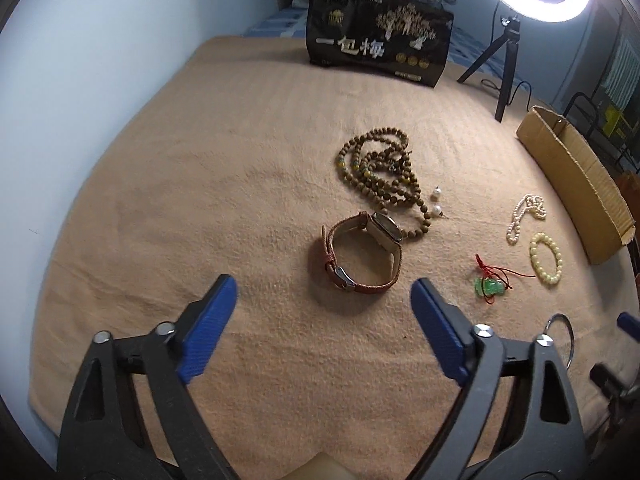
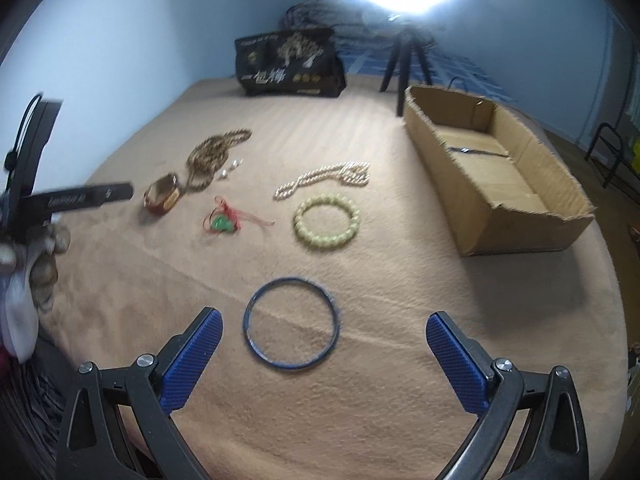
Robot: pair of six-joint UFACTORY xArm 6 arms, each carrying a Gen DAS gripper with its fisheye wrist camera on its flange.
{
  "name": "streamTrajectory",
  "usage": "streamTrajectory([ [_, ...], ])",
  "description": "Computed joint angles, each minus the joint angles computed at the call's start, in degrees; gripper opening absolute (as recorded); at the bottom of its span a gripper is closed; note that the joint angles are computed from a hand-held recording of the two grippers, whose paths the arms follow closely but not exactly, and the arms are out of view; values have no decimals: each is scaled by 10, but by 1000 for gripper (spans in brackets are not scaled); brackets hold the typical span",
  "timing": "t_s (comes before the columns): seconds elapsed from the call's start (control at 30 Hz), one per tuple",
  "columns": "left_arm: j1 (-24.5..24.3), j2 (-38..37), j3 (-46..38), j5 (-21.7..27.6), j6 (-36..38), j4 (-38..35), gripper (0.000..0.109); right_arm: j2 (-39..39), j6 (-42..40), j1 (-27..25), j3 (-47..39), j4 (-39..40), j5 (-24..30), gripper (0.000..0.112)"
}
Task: Organize jewelry
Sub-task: 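Close the left tool on the brown leather watch strap while the right tool grips the blue bangle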
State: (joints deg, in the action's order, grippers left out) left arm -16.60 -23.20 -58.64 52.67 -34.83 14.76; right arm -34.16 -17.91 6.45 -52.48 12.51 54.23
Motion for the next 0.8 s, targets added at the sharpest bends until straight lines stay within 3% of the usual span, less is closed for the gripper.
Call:
streamTrajectory([
  [0.43, 35, 66, -29, 3, 25, -67, 57, 33, 2, 49, 10, -42, 8, 103],
  [0.8, 43, 85, -36, -2, 31, -83, 39, 69, -1, 47, -5, -46, 13, 103],
])
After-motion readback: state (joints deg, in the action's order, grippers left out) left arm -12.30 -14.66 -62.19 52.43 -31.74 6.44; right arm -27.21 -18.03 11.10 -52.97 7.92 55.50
